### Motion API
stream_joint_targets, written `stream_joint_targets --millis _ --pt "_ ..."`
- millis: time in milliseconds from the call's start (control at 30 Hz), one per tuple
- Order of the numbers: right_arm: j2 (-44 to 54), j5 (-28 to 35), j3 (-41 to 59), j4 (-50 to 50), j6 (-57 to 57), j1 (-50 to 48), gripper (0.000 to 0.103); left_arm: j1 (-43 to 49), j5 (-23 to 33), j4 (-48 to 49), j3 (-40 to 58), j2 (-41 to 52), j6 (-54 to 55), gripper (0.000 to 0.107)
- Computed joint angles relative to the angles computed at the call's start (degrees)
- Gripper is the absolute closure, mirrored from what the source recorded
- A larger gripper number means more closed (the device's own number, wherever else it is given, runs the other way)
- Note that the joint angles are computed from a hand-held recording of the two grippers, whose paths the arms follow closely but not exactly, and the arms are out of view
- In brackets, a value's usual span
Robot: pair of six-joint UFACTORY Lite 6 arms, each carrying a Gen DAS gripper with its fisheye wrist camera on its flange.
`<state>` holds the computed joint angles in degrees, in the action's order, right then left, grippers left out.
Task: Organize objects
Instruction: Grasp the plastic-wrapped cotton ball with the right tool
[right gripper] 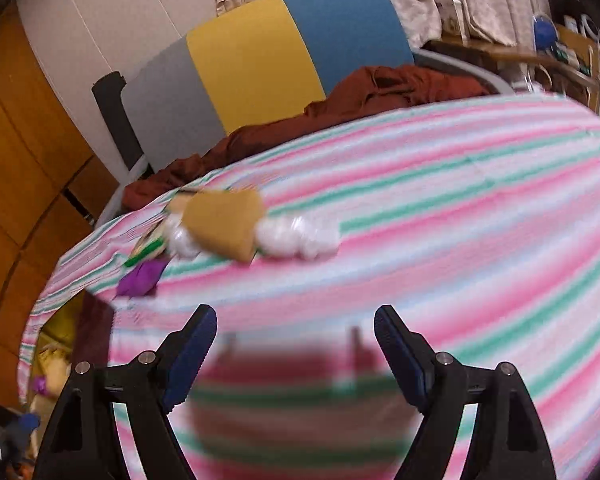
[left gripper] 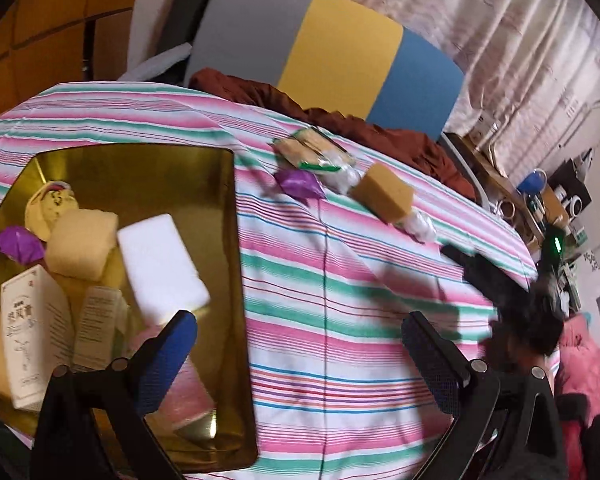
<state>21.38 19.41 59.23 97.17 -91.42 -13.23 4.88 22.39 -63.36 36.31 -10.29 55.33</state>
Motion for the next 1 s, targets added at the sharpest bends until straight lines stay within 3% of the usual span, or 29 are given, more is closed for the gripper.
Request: stream_joint_targets --millis 200,300,400,433,467,567,700,1000 --pt "15.3 -0.2 20.4 -20.4 18.4 1.7 0.021 -2.8 -1.1 1.0 1.0 2.3 -2.1 0.004" --pt "21.3 0.2 27.6 -30.2 27.2 2.6 0.027 -3.6 -1.6 1.6 1.3 2.9 -2.6 0.004" --pt "24.1 -0.3 29.9 -33.7 29.5 3.0 0.047 -3.9 -1.8 2.1 2.2 4.3 -3.5 0.004" --pt "23.7 -1.3 28.7 -31.6 26.7 3.0 0.066 -4.1 -1.9 1.2 2.3 4.7 -2.8 0.004" --pt "23.4 -1.9 28.1 -29.9 24.4 3.0 0.072 -4.3 -2.1 0.8 2.5 5.2 -2.5 0.004" --pt "22.2 -1.4 27.4 -26.5 20.9 2.3 0.072 -4.9 -2.5 0.4 3.1 6.4 -2.3 0.004" --pt "23.1 -1.2 31.3 -30.4 25.3 2.1 0.072 -5.7 -2.8 -1.2 3.5 7.6 -1.1 0.004" --pt "37.8 4.6 59.1 -57.0 55.4 5.0 0.072 -6.4 -2.7 1.3 2.8 6.7 -2.6 0.004"
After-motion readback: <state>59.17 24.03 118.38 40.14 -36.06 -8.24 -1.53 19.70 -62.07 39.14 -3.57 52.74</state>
